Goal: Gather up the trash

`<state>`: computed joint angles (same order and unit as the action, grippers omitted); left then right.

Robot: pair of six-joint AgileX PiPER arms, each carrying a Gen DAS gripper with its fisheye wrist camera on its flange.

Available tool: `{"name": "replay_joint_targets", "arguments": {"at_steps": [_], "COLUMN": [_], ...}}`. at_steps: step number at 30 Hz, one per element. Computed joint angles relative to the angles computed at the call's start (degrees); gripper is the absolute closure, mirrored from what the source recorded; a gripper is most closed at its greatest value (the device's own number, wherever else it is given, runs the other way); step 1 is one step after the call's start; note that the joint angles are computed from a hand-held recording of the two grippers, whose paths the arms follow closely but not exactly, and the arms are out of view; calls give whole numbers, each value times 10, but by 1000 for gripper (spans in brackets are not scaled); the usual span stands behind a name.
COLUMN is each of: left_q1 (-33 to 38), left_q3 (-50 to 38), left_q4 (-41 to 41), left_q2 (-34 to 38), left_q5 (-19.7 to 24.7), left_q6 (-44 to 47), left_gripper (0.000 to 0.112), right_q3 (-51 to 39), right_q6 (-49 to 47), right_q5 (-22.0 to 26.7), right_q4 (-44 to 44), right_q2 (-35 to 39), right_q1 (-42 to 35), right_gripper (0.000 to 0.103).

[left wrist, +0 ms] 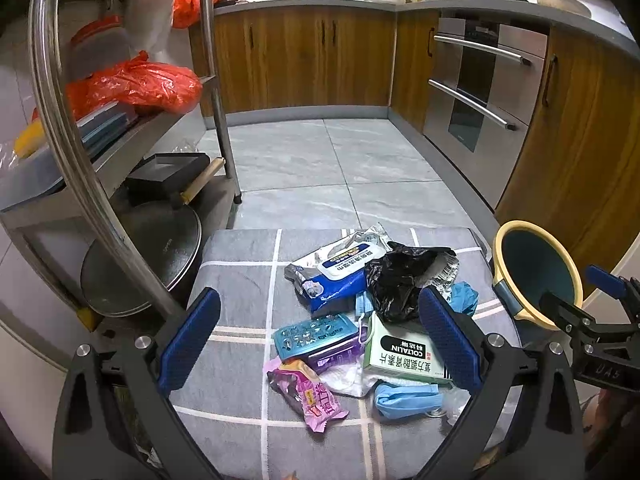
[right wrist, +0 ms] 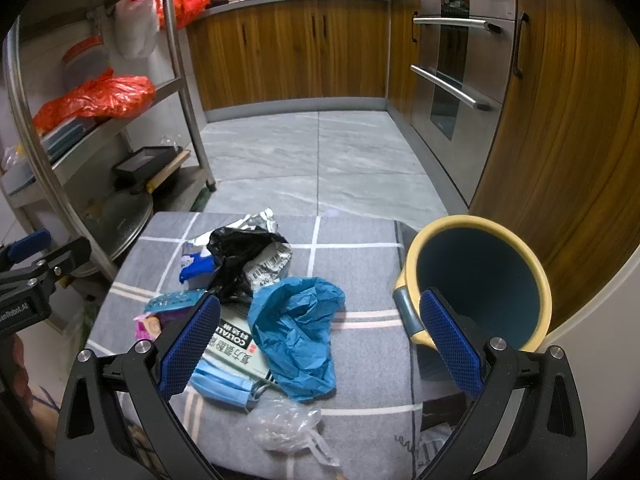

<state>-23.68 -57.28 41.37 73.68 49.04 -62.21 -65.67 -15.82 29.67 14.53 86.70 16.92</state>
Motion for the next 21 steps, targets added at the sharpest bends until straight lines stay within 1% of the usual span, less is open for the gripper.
{"name": "replay_joint_targets", "arguments": {"at_steps": [6, 21], "left_q1": [4, 8], "left_q3": [2, 6], "left_q4": [0, 0], "left_q2": [-1, -4], "left_q5": [-4, -7], "left_q6": [2, 5], "left_gripper": [15, 15], "right_q3": [5, 1], "right_q6": [2, 7], "right_q5": [-5, 0], "right_q4": [-5, -10], "right_q2": [-2, -1], "right_q1": [2, 3], "right_gripper": [4, 4]}}
